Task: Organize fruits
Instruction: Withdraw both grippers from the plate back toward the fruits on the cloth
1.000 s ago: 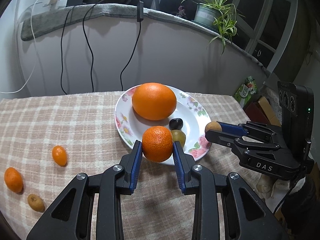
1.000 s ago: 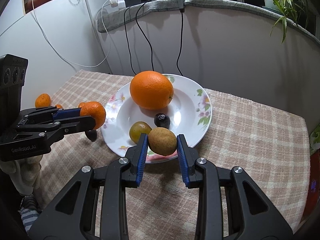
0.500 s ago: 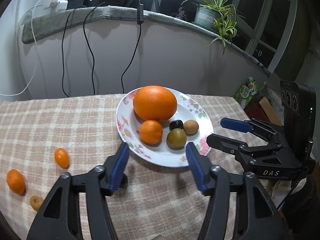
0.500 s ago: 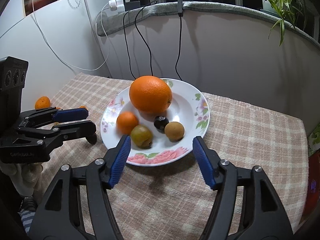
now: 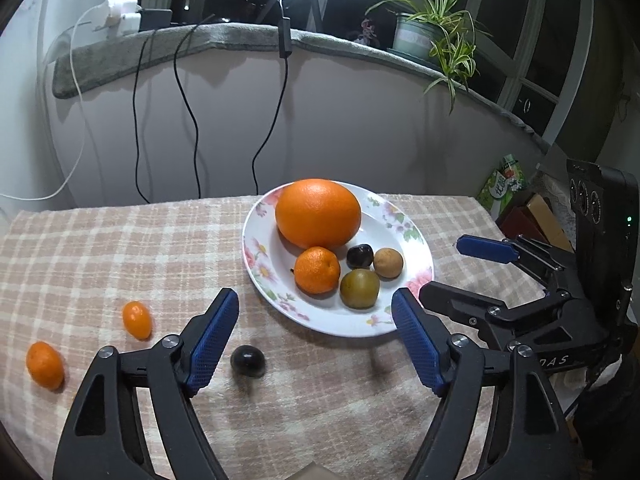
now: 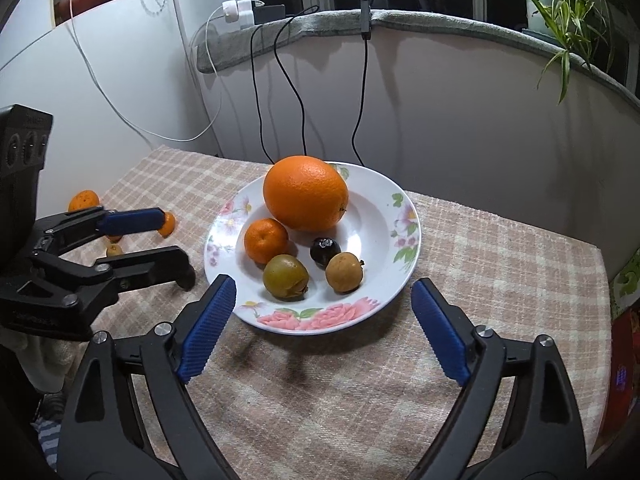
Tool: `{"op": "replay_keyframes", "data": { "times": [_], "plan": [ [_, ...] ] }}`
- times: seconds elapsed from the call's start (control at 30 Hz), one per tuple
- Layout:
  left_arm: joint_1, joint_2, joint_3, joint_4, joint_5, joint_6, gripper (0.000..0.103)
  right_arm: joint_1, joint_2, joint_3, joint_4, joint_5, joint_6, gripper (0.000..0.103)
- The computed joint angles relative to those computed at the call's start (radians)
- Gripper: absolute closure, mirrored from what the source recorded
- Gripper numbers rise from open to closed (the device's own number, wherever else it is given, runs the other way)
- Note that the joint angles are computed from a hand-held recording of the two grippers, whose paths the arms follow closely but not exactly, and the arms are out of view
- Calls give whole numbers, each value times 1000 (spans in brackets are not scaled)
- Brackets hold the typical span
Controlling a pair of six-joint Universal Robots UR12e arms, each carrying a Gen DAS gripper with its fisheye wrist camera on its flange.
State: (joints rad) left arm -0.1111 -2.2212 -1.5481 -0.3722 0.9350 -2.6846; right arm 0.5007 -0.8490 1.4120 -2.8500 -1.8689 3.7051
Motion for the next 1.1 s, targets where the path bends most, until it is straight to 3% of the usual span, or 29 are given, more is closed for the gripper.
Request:
{"op": "replay_keyframes", "data": {
  "times": [0.77,1.1],
  "plan": [
    [23,23,-35,69,-5,-22,24,14,3,-11,-47,-24,27,11],
    [58,33,-57,97,10,-53,24,31,28,-64,-48,3,-42,11]
  ]
}}
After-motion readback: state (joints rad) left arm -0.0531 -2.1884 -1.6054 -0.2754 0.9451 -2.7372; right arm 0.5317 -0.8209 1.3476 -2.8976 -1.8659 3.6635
